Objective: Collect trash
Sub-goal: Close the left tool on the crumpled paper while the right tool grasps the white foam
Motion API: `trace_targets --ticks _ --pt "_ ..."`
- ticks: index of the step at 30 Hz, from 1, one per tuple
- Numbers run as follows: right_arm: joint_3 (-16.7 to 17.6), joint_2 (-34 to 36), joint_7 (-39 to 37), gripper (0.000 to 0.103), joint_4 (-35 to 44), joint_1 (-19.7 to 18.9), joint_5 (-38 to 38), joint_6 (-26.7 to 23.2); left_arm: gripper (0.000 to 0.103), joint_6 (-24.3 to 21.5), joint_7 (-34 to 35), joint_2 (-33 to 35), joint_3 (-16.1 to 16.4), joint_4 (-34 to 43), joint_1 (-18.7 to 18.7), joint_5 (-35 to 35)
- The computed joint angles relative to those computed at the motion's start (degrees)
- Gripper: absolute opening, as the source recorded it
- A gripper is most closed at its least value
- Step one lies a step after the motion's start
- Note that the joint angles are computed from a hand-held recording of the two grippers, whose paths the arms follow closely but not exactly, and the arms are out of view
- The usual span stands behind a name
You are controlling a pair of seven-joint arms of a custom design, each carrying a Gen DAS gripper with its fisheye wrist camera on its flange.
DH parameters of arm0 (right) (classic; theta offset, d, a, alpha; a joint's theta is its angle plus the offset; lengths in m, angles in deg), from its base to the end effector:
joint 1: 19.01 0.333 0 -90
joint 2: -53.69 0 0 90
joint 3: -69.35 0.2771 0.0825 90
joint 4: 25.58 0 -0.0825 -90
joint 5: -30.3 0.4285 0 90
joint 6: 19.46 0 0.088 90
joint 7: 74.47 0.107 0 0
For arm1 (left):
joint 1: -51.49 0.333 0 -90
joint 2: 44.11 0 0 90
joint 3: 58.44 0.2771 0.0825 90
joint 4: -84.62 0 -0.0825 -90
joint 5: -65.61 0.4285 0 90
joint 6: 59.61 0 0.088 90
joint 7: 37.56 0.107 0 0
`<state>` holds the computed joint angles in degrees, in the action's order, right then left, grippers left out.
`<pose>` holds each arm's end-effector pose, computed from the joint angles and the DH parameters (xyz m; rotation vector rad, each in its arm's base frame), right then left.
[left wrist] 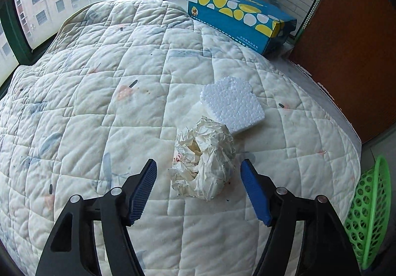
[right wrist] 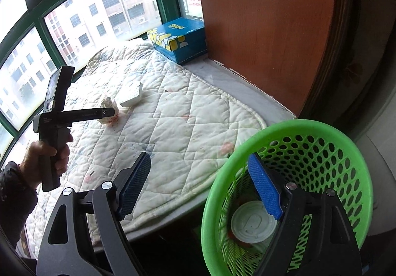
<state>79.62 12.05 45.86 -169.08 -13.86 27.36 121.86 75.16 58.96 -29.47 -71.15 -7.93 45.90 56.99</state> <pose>0.4343 0.1265 0.5557 -1.5665 1.9839 -0.5467 0.6778 -0.2124 0.4826 -1.6766 2.3533 -0.7270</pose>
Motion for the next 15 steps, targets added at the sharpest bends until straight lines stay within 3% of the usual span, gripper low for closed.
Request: trace_targets --ticks 1,4,15 --pt "-0.2 1.0 -0.4 0.08 0.6 0.1 0.1 0.3 0.052 -0.2 0.9 0.2 -0.2 0.2 0.3 -0.8" --pt "-0.8 4.7 -1.7 0.08 2.9 0.6 0.6 1.3 0.043 -0.8 3.1 0.0 -0.6 -0.1 1.4 -4.0" --pt "-3.8 24.2 -10.0 0.08 17.4 5.0 4.4 5.5 0.04 0.1 6.2 -6.7 2.0 -4.6 4.0 -9.0"
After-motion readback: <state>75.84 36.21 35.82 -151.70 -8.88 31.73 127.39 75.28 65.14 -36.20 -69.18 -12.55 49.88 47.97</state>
